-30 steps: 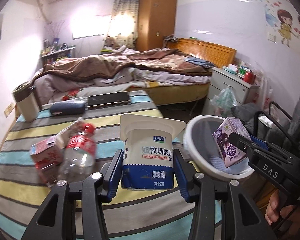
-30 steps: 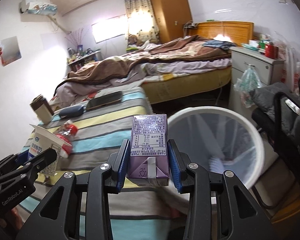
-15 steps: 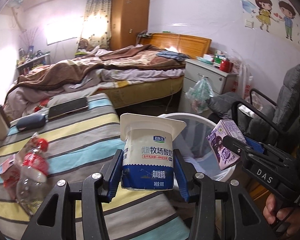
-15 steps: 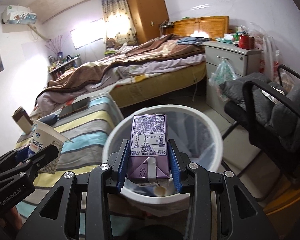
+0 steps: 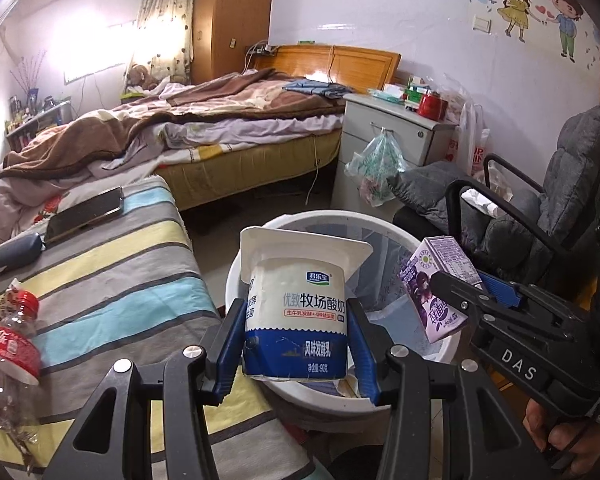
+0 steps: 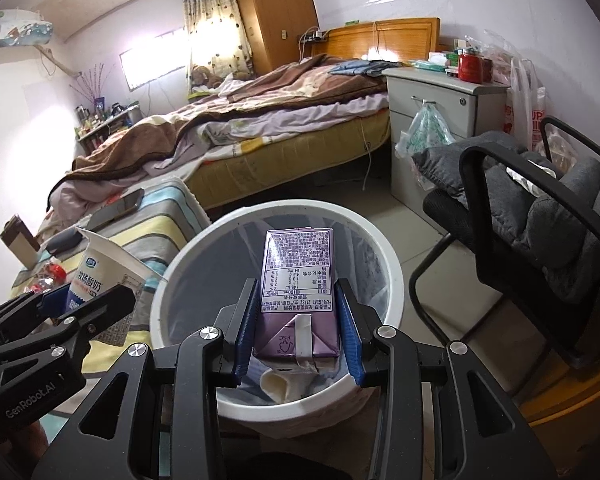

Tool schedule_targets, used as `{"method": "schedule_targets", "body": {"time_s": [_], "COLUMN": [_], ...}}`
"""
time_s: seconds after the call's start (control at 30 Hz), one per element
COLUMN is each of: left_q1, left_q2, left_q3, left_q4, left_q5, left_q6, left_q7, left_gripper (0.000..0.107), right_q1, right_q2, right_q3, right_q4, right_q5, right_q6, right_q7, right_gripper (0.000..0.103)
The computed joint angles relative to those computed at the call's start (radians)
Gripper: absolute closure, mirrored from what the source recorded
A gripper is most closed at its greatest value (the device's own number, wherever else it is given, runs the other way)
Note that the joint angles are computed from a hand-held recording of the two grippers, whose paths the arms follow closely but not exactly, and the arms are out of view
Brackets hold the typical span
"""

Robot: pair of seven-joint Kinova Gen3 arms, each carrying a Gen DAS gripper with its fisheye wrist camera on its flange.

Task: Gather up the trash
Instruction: 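Open both tools to drop the yogurt cup and juice box into the bin, then move both open tools back from the bin toward the bedspread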

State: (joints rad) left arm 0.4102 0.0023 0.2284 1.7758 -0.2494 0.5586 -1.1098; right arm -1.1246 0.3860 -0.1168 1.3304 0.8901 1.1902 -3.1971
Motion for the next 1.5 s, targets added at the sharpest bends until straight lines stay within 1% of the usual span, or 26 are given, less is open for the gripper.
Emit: {"method": "schedule_targets", "body": {"time_s": [0.07,0.3,0.33,0.4,0.47,0.5,0.53,0.6,0.67,0.77,0.87,1.1,1.3,1.4,1.5], "left_q1": [-0.002,0.003,0.004,0.008,0.009,0.006,0.002,0.003,0.002,-0.009,-0.017,-0.05,-0.09,-0.121,-0.139], "left_q2": [0.012,0.035,0.034,0.034,0.033,0.03,0.027,0.021,0.011,-0.011,-0.025,-0.075,-0.136,-0.168,-0.208], "left_q3": [-0.003,-0.016,-0.018,-0.02,-0.022,-0.022,-0.023,-0.022,-0.019,-0.019,-0.005,0.002,0.019,0.042,0.029], "left_q4": [-0.004,-0.019,-0.017,-0.016,-0.016,-0.015,-0.012,-0.009,-0.004,0.01,0.013,0.046,0.089,0.109,0.136], "left_q5": [0.014,0.018,0.018,-0.005,-0.012,0.002,0.013,-0.003,-0.02,0.001,-0.034,0.002,0.0,-0.023,0.01], "left_q6": [-0.003,0.001,-0.002,0.001,0.004,0.003,0.001,0.006,0.009,0.002,0.019,0.015,0.008,0.006,-0.002], "left_q7": [-0.016,-0.005,-0.007,0.021,0.031,0.02,0.01,0.028,0.045,0.036,0.07,0.05,0.064,0.088,0.064], "left_gripper": [0.059,0.059,0.058,0.053,0.052,0.052,0.052,0.052,0.051,0.051,0.051,0.051,0.051,0.051,0.051], "right_q1": [0.01,0.026,0.027,0.028,0.021,0.021,0.017,0.017,0.013,0.009,-0.001,-0.019,-0.039,-0.049,-0.06], "right_q2": [0.004,0.011,0.01,0.005,0.003,0.007,0.008,0.005,0.008,0.01,0.012,0.017,0.028,0.037,0.047], "right_q3": [-0.002,0.002,0.003,0.004,0.006,0.007,0.007,0.006,0.008,0.008,0.008,0.009,0.012,0.013,0.017], "right_q4": [-0.002,-0.014,-0.013,-0.005,-0.001,-0.007,-0.009,-0.007,-0.011,-0.015,-0.022,-0.037,-0.059,-0.073,-0.091], "right_q5": [-0.013,-0.042,-0.045,-0.046,-0.036,-0.036,-0.035,-0.035,-0.03,-0.026,-0.02,-0.002,0.011,0.016,0.019], "right_q6": [-0.004,-0.005,-0.007,-0.024,-0.023,-0.017,-0.01,-0.012,-0.007,-0.008,0.0,0.003,0.011,0.011,0.01], "right_q7": [0.017,0.065,0.069,0.067,0.061,0.065,0.065,0.063,0.059,0.05,0.05,0.044,0.048,0.053,0.065], "right_gripper": [0.063,0.063,0.062,0.062,0.057,0.053,0.053,0.053,0.053,0.053,0.053,0.053,0.053,0.053,0.053]}}
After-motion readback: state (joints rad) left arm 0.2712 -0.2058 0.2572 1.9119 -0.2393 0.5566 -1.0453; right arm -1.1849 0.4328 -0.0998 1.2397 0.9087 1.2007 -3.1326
